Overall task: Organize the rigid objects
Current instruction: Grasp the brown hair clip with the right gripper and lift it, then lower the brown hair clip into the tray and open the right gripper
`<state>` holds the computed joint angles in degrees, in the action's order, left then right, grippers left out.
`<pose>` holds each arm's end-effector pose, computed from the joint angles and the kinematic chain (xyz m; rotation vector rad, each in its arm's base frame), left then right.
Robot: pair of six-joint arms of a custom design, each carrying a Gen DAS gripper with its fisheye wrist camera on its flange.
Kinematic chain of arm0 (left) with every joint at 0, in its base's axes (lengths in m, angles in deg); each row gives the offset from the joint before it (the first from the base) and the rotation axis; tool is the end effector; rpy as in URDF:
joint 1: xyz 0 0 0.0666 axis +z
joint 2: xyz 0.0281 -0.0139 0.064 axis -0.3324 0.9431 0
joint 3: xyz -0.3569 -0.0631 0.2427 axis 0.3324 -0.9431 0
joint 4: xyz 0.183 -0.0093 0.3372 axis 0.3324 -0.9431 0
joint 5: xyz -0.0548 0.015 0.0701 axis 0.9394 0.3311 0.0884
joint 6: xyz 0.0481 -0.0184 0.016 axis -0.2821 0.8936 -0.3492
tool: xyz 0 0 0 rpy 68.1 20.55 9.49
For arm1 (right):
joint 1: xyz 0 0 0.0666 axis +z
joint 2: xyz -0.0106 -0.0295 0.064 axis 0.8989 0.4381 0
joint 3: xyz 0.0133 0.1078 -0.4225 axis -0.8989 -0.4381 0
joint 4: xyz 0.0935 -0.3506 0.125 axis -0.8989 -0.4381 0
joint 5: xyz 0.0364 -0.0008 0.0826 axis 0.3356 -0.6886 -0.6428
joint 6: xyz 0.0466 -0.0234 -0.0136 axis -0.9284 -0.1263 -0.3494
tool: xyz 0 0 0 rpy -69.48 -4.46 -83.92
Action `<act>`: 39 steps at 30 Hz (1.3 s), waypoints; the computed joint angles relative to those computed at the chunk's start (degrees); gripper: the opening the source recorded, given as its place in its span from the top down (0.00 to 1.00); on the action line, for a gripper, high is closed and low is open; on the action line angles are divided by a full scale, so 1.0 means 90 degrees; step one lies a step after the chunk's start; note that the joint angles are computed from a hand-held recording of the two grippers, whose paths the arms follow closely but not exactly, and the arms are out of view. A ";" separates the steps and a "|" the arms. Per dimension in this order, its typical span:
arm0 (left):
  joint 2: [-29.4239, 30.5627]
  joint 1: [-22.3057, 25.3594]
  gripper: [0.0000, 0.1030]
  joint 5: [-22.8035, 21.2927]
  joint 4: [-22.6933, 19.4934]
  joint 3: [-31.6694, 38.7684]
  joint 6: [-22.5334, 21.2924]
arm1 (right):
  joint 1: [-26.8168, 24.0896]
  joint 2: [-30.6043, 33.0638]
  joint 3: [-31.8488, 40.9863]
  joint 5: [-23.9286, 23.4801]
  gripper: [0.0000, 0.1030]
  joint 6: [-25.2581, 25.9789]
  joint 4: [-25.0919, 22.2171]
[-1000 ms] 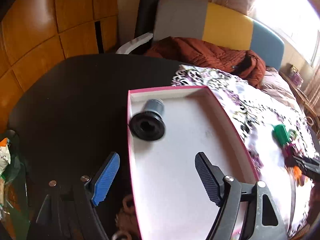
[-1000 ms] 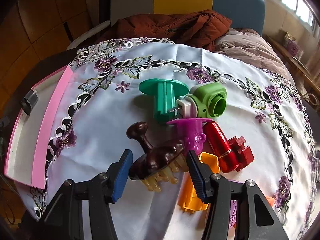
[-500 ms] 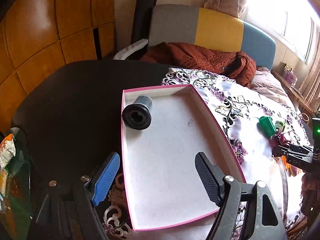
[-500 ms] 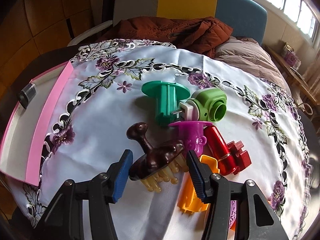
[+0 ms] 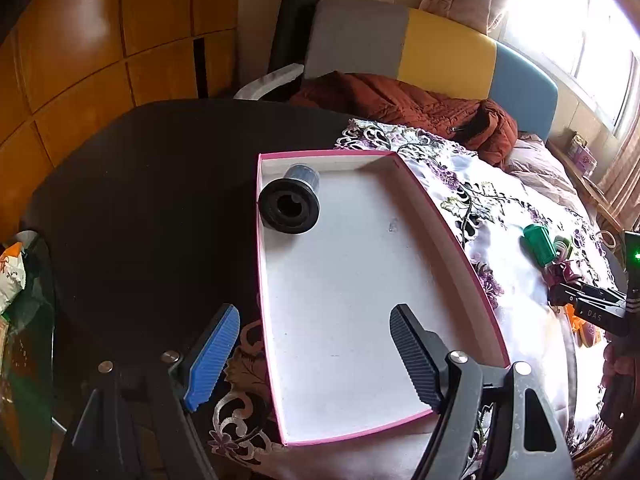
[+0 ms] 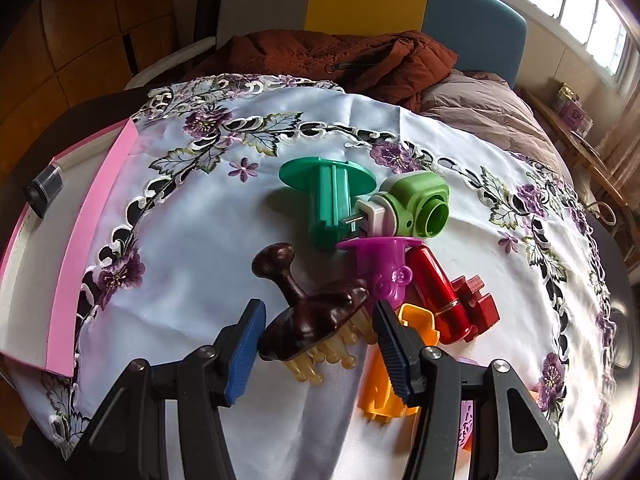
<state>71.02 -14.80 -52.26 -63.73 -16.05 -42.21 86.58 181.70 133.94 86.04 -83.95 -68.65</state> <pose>0.5403 0.0325 0.3063 0.3372 2.4739 -0.2425 0.4672 0.1785 0.2728 0.4092 2.5530 -0.1991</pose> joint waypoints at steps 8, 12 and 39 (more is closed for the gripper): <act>0.0054 0.0096 0.24 0.0114 -0.0090 0.0037 -0.0032 | 0.0119 0.0005 0.0085 0.0039 0.46 -0.0169 -0.0084; 0.0078 0.0143 0.24 0.0170 -0.0114 0.0030 -0.0047 | 0.0198 -0.0106 0.0112 0.0003 0.46 -0.0268 -0.0047; 0.0526 0.0568 0.24 0.0257 -0.0258 0.0388 0.0212 | 0.0909 0.2363 0.4241 -0.1322 0.46 0.0849 -0.0346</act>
<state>75.76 -9.68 -49.95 -66.05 -12.56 -40.30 94.76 202.97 172.11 74.14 -76.31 -71.77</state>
